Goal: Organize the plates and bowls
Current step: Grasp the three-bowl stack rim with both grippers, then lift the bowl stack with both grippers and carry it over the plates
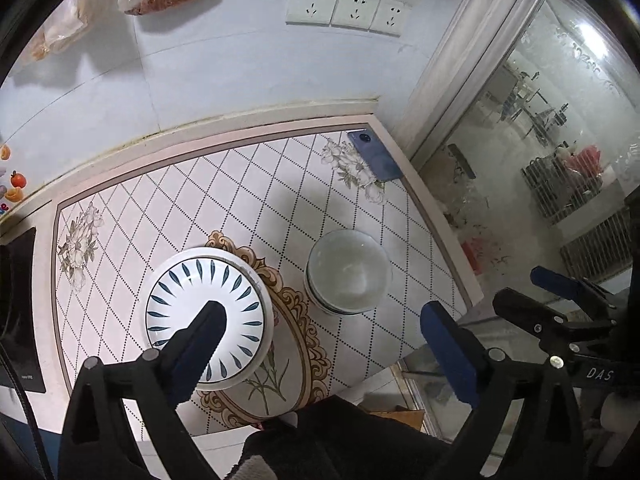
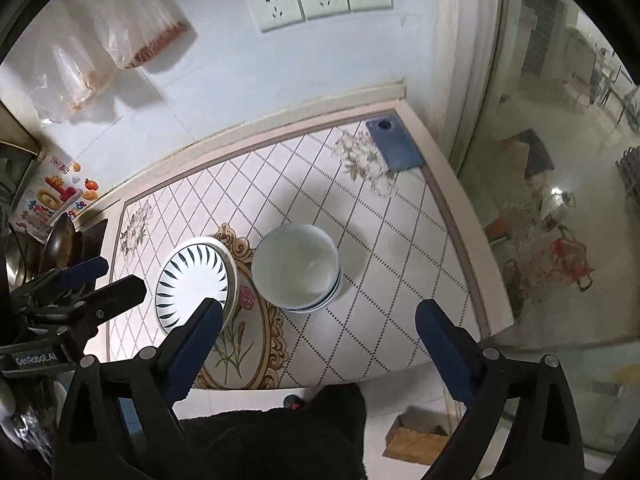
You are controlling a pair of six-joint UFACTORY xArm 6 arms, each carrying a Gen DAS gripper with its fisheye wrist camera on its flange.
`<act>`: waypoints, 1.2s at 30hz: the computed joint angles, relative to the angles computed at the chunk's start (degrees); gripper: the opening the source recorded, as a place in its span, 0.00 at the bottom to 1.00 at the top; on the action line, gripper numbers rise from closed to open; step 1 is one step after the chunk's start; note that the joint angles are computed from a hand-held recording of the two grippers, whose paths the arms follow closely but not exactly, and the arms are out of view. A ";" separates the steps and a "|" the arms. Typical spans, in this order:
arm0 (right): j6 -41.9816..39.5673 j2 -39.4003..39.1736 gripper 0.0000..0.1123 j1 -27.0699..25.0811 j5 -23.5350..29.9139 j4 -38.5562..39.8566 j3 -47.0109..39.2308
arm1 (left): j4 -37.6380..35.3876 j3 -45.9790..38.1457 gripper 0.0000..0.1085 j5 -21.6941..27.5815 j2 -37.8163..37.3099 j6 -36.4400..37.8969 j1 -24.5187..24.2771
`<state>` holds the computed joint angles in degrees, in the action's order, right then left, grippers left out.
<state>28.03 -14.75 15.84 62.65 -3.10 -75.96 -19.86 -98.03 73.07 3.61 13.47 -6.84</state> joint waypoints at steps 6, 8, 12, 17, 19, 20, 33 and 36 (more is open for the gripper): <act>-1.61 0.02 0.89 -1.42 -1.15 2.54 0.95 | 2.14 0.50 0.92 -2.25 1.70 -1.64 -1.19; -3.56 0.79 0.89 -2.38 -2.19 4.66 1.71 | 2.32 0.27 0.92 -2.88 3.34 -2.66 -1.44; -7.13 2.98 0.89 -4.18 -5.14 9.37 4.11 | 3.83 -2.13 0.92 -2.02 8.75 -4.97 -2.07; -12.07 7.29 0.89 -6.36 -8.79 16.72 6.01 | 1.60 -7.61 0.92 2.61 17.02 -6.73 -1.83; -14.20 9.70 0.89 -7.51 -10.43 20.60 6.48 | 0.74 -8.88 0.92 3.53 19.19 -6.79 -1.79; -14.95 10.46 0.89 -7.80 -10.98 22.05 6.62 | 0.17 -10.27 0.92 4.51 21.11 -6.95 -1.84; -30.92 26.46 0.88 -11.41 -14.47 46.36 4.60 | -6.73 -25.91 0.88 14.14 37.23 -8.18 -1.74; -32.60 28.59 0.82 -11.90 -13.74 47.56 3.44 | -8.38 -27.37 0.74 15.33 38.62 -7.70 -1.56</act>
